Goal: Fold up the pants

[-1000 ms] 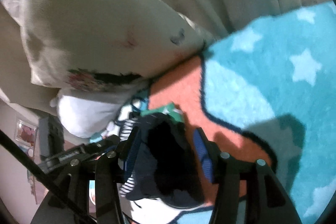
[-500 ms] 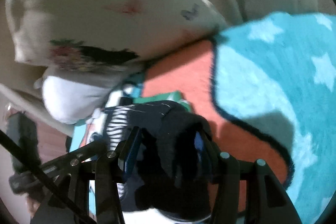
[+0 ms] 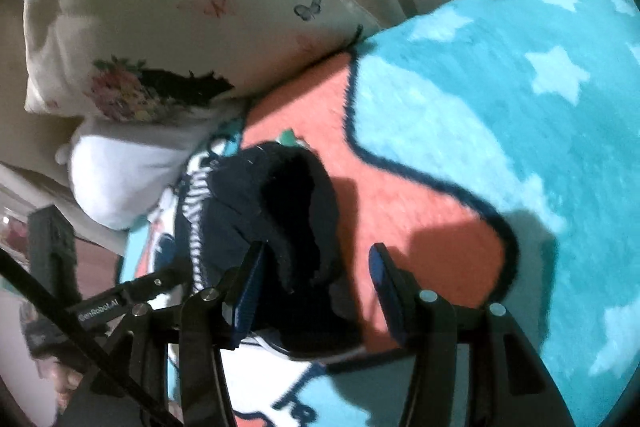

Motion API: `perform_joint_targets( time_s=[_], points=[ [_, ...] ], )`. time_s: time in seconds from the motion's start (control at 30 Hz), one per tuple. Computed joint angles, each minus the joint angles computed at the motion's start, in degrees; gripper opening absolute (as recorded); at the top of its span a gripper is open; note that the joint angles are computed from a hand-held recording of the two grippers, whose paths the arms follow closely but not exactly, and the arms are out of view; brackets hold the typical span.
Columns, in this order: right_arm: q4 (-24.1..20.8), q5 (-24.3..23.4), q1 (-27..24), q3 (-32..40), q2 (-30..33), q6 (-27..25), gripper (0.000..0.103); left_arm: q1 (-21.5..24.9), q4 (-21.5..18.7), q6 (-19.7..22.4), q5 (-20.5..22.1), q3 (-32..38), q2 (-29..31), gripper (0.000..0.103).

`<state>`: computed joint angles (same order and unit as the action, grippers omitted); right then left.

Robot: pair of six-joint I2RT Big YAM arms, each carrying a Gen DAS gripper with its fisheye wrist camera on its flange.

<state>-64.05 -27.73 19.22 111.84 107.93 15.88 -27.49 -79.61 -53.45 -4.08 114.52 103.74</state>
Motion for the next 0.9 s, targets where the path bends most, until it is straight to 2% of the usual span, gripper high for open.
perform_joint_targets(
  time_s=[0.23,0.4,0.63,0.9],
  points=[
    [2.1,4.6,0.3,-3.6,-4.1,-0.4,0.062,-2.2,-6.4,-0.3,-4.6,3.5,1.1,0.052],
    [2.9,6.1,0.8,-6.5,-7.3,1.7,0.062,-4.4,-8.4,0.4,-8.0,3.9,0.6,0.053],
    [2.8,9.4,3.3,-9.7,-10.6,3.3,0.062,-6.3,-7.6,3.8,-10.1,2.7,-1.7,0.053],
    [3.3,12.1,6.5,-13.0,-13.6,5.6,0.063,-7.1,-6.6,5.9,-11.4,-1.0,-5.3,0.053]
  ],
)
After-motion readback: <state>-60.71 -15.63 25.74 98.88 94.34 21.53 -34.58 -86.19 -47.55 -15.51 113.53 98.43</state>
